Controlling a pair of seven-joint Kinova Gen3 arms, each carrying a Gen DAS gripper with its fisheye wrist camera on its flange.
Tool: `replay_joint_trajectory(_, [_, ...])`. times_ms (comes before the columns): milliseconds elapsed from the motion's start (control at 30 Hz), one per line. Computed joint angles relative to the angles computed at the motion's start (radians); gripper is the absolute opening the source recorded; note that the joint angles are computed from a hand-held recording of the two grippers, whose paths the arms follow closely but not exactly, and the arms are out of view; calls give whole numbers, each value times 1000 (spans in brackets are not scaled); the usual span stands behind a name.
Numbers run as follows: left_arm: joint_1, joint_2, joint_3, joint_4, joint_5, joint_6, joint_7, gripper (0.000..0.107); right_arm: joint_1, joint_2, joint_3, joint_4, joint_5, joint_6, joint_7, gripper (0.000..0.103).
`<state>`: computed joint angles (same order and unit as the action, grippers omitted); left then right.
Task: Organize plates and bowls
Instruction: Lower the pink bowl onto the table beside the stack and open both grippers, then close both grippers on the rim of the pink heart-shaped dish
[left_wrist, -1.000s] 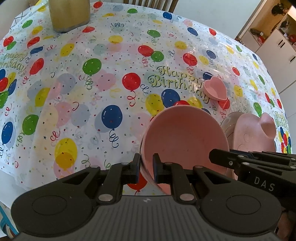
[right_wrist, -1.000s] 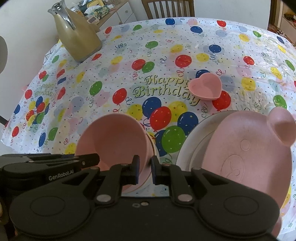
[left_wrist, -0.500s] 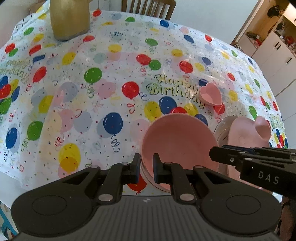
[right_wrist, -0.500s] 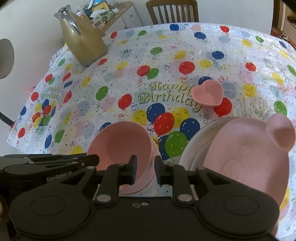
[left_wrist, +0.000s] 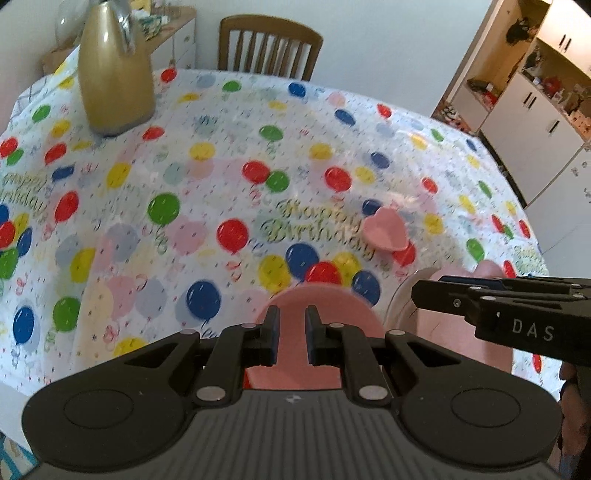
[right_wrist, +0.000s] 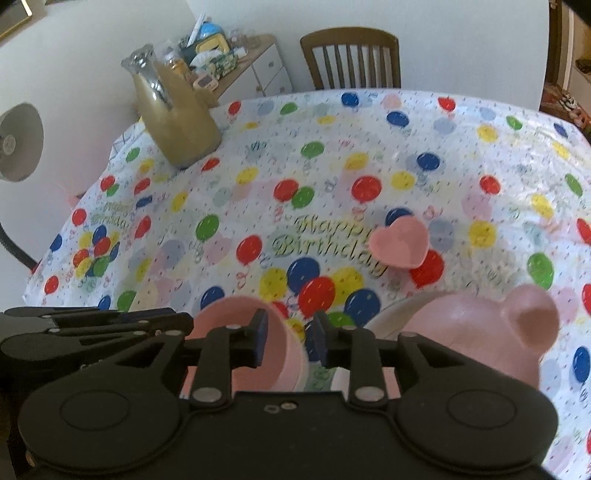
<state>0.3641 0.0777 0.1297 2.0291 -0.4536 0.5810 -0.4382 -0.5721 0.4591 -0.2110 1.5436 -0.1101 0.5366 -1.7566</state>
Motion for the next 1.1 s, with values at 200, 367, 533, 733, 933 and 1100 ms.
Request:
replay_joint_trajectory(200, [3,37,-10,-50,-15,-23,-17,14,31,-2,13,-16,3,-4,16,31])
replay_joint_trajectory(367, [7,91,-30,-104,18,-45,-69,14,65,13,18,-39,0,5,38,35])
replay_joint_trajectory(533, [20,156,-60,-162,56,-56,-120,21,86,43,31,-74,3,17,50,48])
replay_joint_trajectory(733, [89,232,-140,-227,12,-43,-71,71,117,96,34,-139,-6,55,72,59])
replay_joint_trajectory(933, [48,308,-135,-293,82,-38,-147,71,137,157,41,-216,-12,93,95,80])
replay_joint_trajectory(1100, [32,369,-138,-344,145,-35,-200,71,147,219,47,-301,-20,148,108,81])
